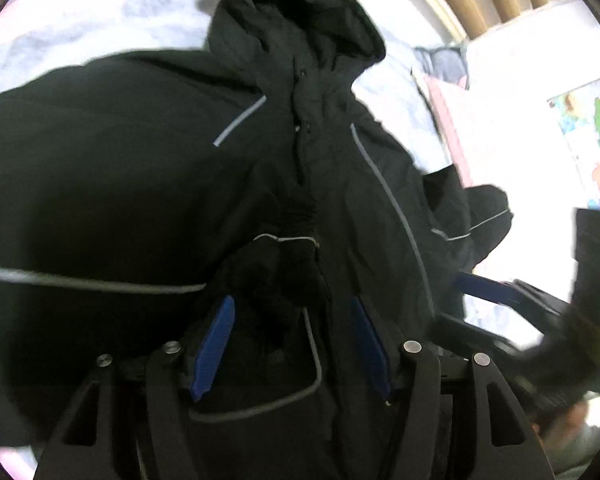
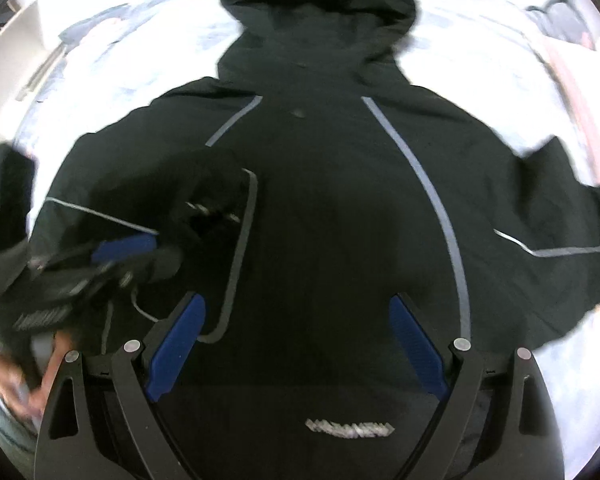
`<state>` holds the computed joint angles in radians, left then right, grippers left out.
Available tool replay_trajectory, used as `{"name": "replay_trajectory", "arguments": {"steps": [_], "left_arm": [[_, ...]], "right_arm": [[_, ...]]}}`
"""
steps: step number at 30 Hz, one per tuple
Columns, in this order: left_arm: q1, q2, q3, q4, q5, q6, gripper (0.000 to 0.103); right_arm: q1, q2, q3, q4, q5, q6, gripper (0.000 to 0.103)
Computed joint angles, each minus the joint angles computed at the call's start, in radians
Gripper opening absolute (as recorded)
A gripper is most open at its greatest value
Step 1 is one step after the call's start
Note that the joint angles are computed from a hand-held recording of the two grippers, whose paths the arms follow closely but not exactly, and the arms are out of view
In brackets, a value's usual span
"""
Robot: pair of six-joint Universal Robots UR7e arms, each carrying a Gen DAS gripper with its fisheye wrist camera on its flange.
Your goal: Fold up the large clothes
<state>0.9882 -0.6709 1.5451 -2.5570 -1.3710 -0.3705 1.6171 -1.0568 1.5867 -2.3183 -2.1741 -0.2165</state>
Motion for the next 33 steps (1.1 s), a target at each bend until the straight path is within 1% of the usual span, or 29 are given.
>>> {"name": "replay_trajectory", "arguments": {"steps": [2,4,5,7,9,10,11,12,13,14,16,18,21,22,24,26,29,30,31,33], "left_arm": [[-0.010,-0.048,0.049,-0.046,0.006,-0.012,0.062],[-0.021,-0.094,0.089,-0.069,0.039,-0.028,0.062],[-0.022,-0.099,0.090,-0.072,0.055,-0.034,0.062],[-0.030,-0.139,0.122,-0.084,0.116,-0.056,0.062],[-0.038,-0.181,0.159,-0.098,0.181,-0.077,0.062],[-0.039,-0.198,0.173,-0.102,0.203,-0.082,0.062],[-0.041,-0.203,0.176,-0.103,0.223,-0.088,0.062],[-0.042,-0.213,0.182,-0.098,0.255,-0.101,0.062],[-0.040,-0.219,0.184,-0.090,0.279,-0.113,0.062],[-0.037,-0.225,0.184,-0.078,0.304,-0.128,0.062],[-0.034,-0.228,0.189,-0.077,0.339,-0.145,0.062],[-0.033,-0.231,0.192,-0.101,0.364,-0.142,0.062],[-0.029,-0.216,0.175,-0.135,0.360,-0.111,0.062],[-0.030,-0.210,0.166,-0.133,0.357,-0.099,0.062],[-0.031,-0.183,0.138,-0.129,0.345,-0.074,0.062],[-0.031,-0.146,0.106,-0.132,0.316,-0.042,0.062],[-0.036,-0.088,0.055,-0.105,0.276,-0.013,0.062],[-0.037,-0.063,0.031,-0.094,0.261,-0.002,0.062],[-0.036,-0.043,0.014,-0.081,0.246,0.006,0.062],[-0.031,0.007,-0.033,-0.040,0.234,0.020,0.062]], "right_arm": [[-0.002,0.035,-0.026,0.006,0.035,0.008,0.094],[-0.009,0.073,-0.066,0.029,0.075,0.016,0.094],[-0.016,0.093,-0.089,0.045,0.104,0.027,0.094],[-0.026,0.127,-0.126,0.073,0.144,0.060,0.094],[-0.043,0.162,-0.167,0.110,0.186,0.121,0.092],[-0.054,0.178,-0.186,0.132,0.211,0.150,0.087],[-0.063,0.189,-0.199,0.153,0.238,0.171,0.071],[-0.075,0.198,-0.209,0.177,0.287,0.181,0.057],[-0.083,0.204,-0.219,0.202,0.323,0.179,0.040],[-0.082,0.207,-0.224,0.220,0.323,0.181,0.038],[-0.063,0.185,-0.197,0.183,0.294,0.153,0.033],[-0.040,0.147,-0.164,0.131,0.267,0.102,0.031],[-0.017,0.073,-0.123,0.051,0.237,0.035,0.031],[-0.011,0.048,-0.112,0.026,0.213,0.019,0.030],[0.000,0.008,-0.088,-0.039,0.129,-0.022,0.030],[0.007,-0.027,-0.058,-0.127,0.030,-0.065,0.030],[-0.012,-0.076,-0.030,-0.188,-0.088,-0.087,0.030],[-0.029,-0.090,-0.020,-0.193,-0.111,-0.084,0.030],[-0.047,-0.097,-0.014,-0.183,-0.119,-0.067,0.031],[-0.087,-0.101,-0.018,-0.127,-0.117,-0.027,0.030]]}}
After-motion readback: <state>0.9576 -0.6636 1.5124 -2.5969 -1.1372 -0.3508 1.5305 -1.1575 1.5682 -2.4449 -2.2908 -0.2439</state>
